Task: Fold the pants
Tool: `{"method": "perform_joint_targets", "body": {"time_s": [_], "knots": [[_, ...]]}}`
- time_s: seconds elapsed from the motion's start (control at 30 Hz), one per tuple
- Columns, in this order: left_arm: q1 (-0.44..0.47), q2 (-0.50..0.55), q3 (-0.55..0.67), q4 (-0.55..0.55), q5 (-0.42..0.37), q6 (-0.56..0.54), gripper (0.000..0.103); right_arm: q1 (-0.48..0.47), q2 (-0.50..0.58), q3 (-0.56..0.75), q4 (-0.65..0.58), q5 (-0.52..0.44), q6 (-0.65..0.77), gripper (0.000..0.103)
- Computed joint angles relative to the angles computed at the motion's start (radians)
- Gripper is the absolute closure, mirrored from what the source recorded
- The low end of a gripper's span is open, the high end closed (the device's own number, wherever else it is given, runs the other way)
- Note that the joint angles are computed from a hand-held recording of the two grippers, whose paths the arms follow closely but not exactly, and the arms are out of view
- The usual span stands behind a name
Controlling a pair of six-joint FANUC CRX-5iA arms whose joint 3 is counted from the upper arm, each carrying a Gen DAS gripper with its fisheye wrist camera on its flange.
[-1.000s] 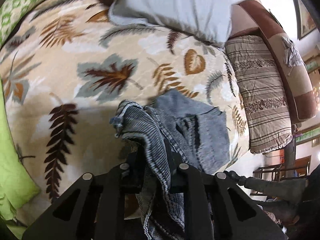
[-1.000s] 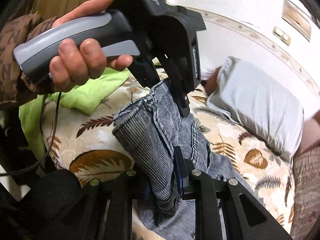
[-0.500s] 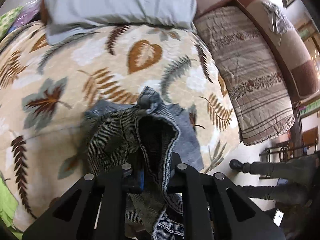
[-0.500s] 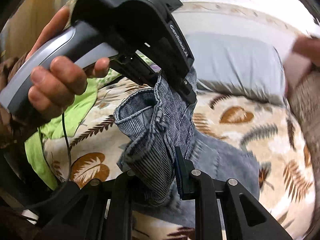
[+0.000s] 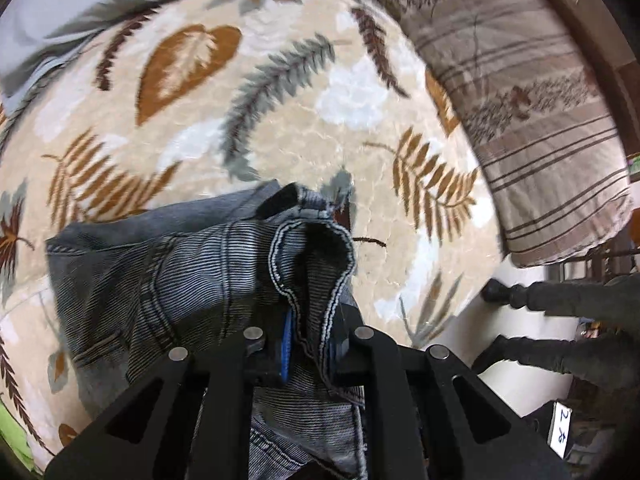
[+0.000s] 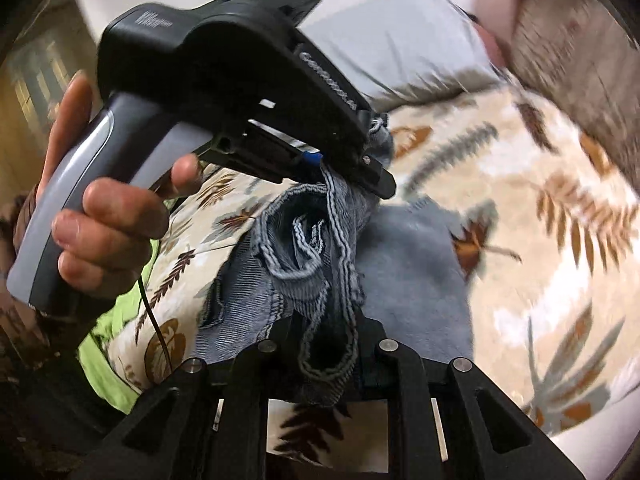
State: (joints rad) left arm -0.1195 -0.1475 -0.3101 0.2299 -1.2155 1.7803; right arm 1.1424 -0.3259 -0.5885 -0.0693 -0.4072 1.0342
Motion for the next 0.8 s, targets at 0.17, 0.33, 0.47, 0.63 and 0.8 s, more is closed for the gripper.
{"method": "perform_joint_targets", "body": {"time_s": [0.17, 0.33, 0.47, 0.63, 0.8], "knots": [[-0.050, 0.101, 0.042, -0.034, -0.001, 0.043, 0.092, -0.171, 0.044, 0.074, -0.379, -0.091, 0.301, 0.087], [-0.064, 0.156, 0.055, -0.051, 0.003, 0.070, 0.091, -0.304, 0.088, 0.118, -0.612, -0.179, 0.483, 0.087], [-0.070, 0.185, 0.068, -0.057, -0.002, 0.099, 0.089, -0.394, 0.130, 0.151, -0.750, -0.256, 0.579, 0.086], [-0.068, 0.168, 0.078, -0.035, -0.011, 0.116, 0.087, -0.436, 0.140, 0.169, -0.783, -0.318, 0.598, 0.080], [0.002, 0.020, 0.032, 0.049, 0.007, 0.062, 0.082, -0.454, 0.073, 0.157, -0.753, -0.350, 0.592, 0.073]]}}
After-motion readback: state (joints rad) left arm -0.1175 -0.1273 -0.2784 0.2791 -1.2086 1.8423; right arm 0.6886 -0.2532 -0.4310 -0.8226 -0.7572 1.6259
